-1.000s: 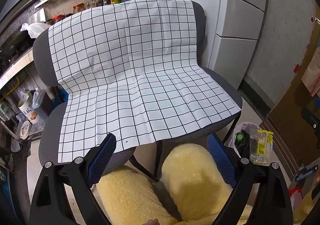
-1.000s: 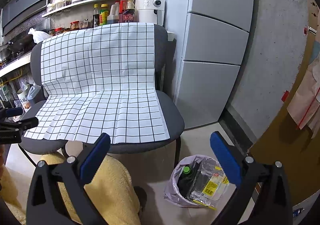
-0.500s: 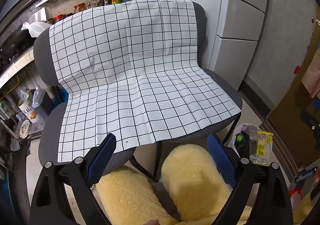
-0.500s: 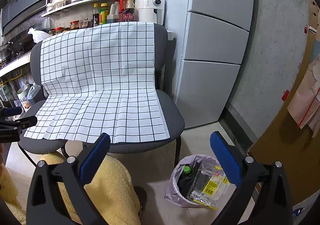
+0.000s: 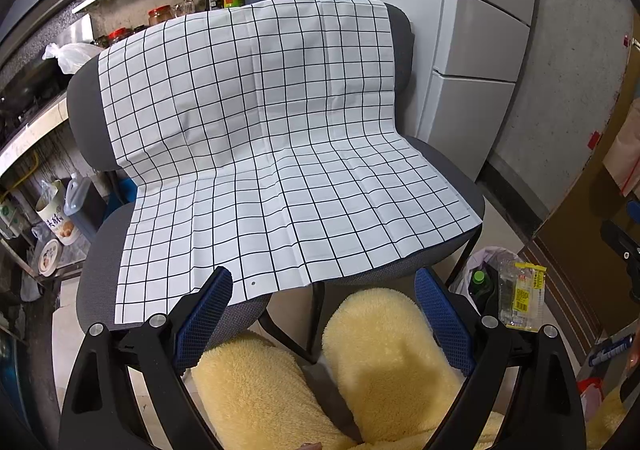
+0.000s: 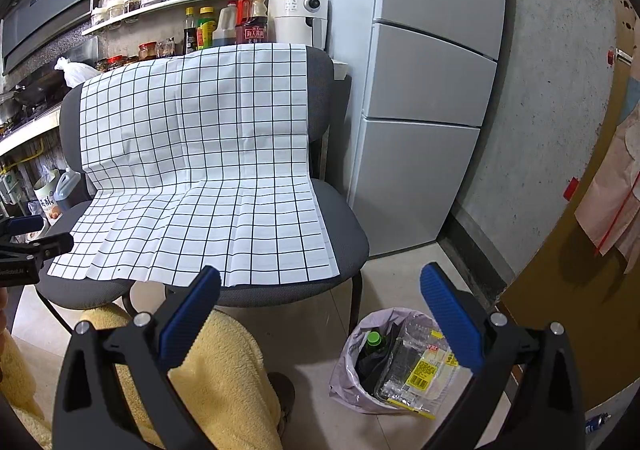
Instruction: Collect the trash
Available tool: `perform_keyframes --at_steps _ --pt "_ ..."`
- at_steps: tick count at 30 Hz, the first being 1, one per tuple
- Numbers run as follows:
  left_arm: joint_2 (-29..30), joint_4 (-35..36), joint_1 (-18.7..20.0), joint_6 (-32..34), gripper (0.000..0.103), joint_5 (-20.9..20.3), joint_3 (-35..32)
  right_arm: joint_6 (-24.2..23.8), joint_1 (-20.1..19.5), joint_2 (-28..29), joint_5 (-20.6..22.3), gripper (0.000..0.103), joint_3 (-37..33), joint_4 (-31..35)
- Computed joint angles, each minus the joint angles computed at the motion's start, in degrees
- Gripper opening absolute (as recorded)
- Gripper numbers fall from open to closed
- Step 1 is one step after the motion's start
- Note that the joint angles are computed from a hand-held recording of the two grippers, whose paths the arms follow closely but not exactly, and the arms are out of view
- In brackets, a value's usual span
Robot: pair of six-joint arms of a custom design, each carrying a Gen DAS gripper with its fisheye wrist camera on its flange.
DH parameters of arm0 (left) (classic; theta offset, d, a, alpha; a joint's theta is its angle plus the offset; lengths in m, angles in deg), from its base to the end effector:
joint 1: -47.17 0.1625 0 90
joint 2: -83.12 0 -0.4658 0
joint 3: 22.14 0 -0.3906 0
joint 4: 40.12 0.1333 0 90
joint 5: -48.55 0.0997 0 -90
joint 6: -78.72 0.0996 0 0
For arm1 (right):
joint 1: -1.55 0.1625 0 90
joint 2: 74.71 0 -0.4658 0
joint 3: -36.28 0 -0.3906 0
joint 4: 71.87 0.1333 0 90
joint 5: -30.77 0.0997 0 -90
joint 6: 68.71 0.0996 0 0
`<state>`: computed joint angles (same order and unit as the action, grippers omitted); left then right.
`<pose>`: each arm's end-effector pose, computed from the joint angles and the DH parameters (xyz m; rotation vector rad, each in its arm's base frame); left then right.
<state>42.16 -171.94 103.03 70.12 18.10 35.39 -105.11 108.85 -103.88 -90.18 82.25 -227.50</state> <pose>-0.2888 -0.8165 0.3533 0.2076 2.1684 -0.9011 0.3491 -0.8450 0.2955 0.7887 -2.2043 0.9331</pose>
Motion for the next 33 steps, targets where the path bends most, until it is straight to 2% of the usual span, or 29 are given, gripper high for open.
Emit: perform_keyframes --at_steps 18,25,30,33 --pt "0.24 -1.15 0.00 0.73 0.092 1.03 0.28 0.74 0.03 0.16 -0.53 0.098 0.13 -0.29" --pt "0.19 -4.78 0.16 3.76 0.092 0.62 0.78 1.11 0.01 0.76 -0.37 0.098 -0.56 0.34" --pt "1.51 -1.27 1.71 1.25 0.092 1.44 -2.35 2.57 -0.30 3.48 0.32 0.098 -5.40 5.00" --pt "2.28 1.25 3.82 -0.78 0.092 -0.30 -4.82 3.94 -0.68 7.98 1.13 0.098 -13.40 11.67"
